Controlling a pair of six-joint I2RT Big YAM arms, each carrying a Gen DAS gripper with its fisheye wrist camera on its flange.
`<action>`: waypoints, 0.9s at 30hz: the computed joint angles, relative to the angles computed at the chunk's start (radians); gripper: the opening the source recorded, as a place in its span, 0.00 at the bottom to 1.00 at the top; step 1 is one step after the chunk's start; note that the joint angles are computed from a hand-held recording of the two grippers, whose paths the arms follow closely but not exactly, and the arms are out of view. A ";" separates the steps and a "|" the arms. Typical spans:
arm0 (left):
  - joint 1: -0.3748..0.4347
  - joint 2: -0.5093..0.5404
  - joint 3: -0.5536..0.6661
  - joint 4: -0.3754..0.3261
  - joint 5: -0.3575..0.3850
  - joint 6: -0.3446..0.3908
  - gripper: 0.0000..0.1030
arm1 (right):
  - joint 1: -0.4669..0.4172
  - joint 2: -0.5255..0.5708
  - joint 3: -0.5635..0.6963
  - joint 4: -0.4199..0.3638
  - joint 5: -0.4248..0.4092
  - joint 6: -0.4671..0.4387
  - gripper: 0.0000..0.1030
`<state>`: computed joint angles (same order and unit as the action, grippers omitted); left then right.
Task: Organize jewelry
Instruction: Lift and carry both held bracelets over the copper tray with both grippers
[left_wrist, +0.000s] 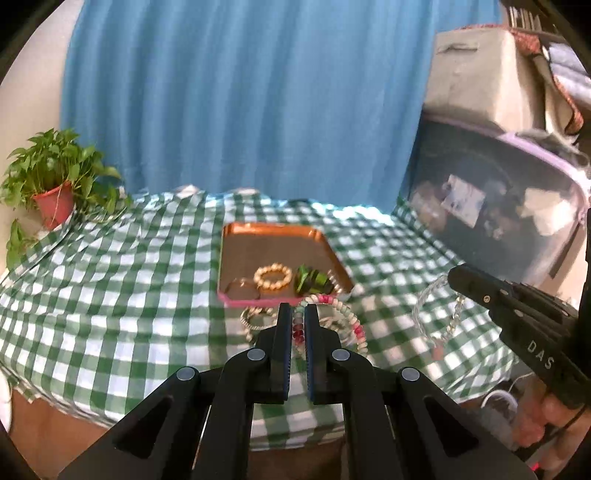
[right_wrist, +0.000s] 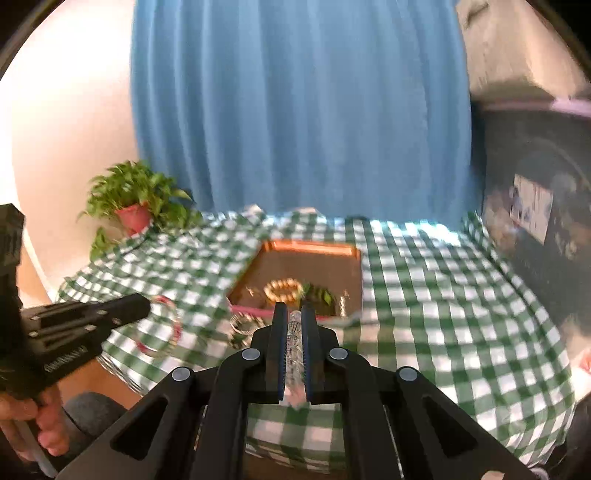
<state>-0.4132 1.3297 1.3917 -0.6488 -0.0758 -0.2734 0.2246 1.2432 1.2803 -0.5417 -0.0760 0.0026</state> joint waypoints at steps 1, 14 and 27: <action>-0.002 0.000 0.008 0.000 0.003 0.001 0.06 | 0.006 -0.006 0.001 0.003 0.004 0.001 0.06; 0.012 0.081 0.115 0.057 0.014 0.048 0.06 | 0.043 0.056 0.094 0.026 -0.025 -0.003 0.06; 0.101 0.339 0.299 0.063 0.108 0.062 0.06 | 0.010 0.287 0.255 0.040 -0.046 -0.042 0.06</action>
<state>-0.3126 1.6689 1.6910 -0.5855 0.0322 -0.2111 0.2344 1.5298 1.5355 -0.5016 -0.1224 -0.0394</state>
